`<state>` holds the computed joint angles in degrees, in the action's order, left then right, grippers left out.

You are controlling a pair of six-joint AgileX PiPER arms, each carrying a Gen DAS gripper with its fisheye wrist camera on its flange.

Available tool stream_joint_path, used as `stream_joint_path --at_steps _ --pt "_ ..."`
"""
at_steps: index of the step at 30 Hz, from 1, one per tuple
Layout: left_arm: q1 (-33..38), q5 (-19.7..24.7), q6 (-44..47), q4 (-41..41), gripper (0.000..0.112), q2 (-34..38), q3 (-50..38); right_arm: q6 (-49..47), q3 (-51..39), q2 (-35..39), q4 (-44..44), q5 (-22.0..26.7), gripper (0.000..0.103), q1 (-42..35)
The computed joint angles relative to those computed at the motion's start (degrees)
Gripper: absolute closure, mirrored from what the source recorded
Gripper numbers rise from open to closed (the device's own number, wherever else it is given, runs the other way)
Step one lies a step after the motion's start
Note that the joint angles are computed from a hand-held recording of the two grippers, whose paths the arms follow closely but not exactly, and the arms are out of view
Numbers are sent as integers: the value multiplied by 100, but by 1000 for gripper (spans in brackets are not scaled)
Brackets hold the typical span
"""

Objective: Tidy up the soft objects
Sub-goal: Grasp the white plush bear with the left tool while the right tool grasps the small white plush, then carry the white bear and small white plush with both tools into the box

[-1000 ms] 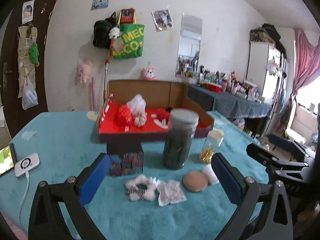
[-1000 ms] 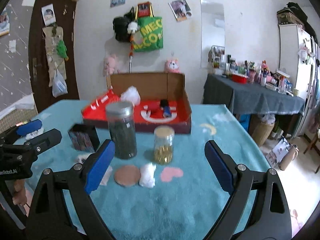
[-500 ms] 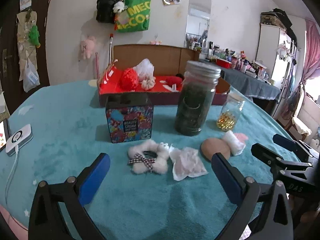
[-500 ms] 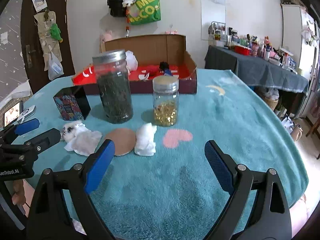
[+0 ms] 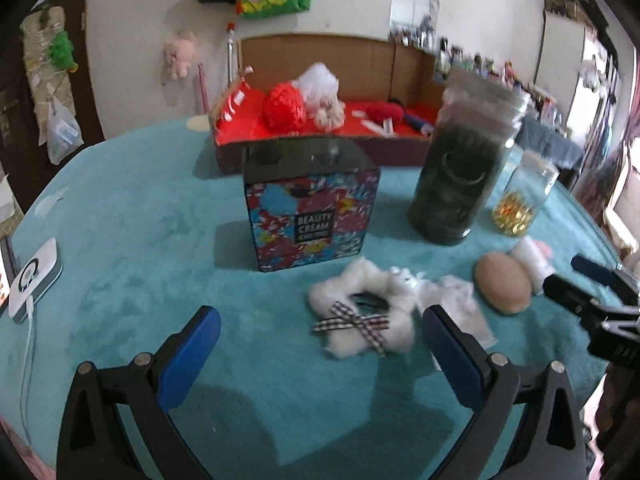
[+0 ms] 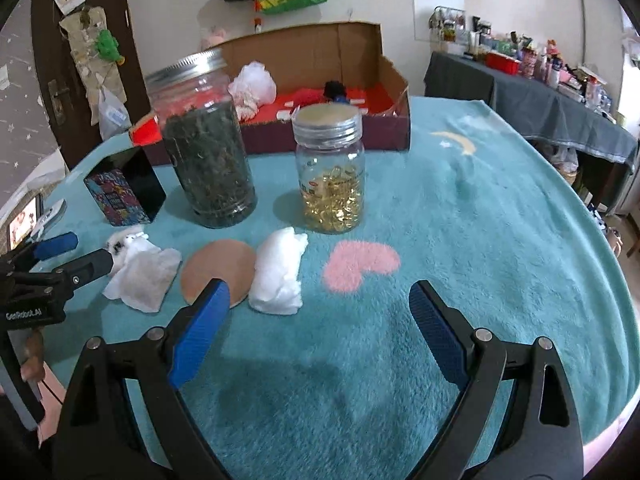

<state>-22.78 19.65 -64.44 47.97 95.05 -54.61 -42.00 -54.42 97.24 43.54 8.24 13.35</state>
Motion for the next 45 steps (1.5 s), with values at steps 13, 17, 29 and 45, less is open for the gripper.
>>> stream_joint_path --at_steps 13,17,29,45 --pt "281 -440 2909 -2254 68 153 -207 -2321 -345 204 1846 975 85 -254" --pt "359 -469 3875 -3265 71 -93 -181 -3013 -213 -25 2412 1074 85 -230" --pt "209 -563 5649 -4898 71 -96 -452 -2982 -430 -5 2297 1490 85 -174" --pt "370 -441 7521 -6874 71 -84 -486 -2783 -417 -34 2077 1659 85 -275"
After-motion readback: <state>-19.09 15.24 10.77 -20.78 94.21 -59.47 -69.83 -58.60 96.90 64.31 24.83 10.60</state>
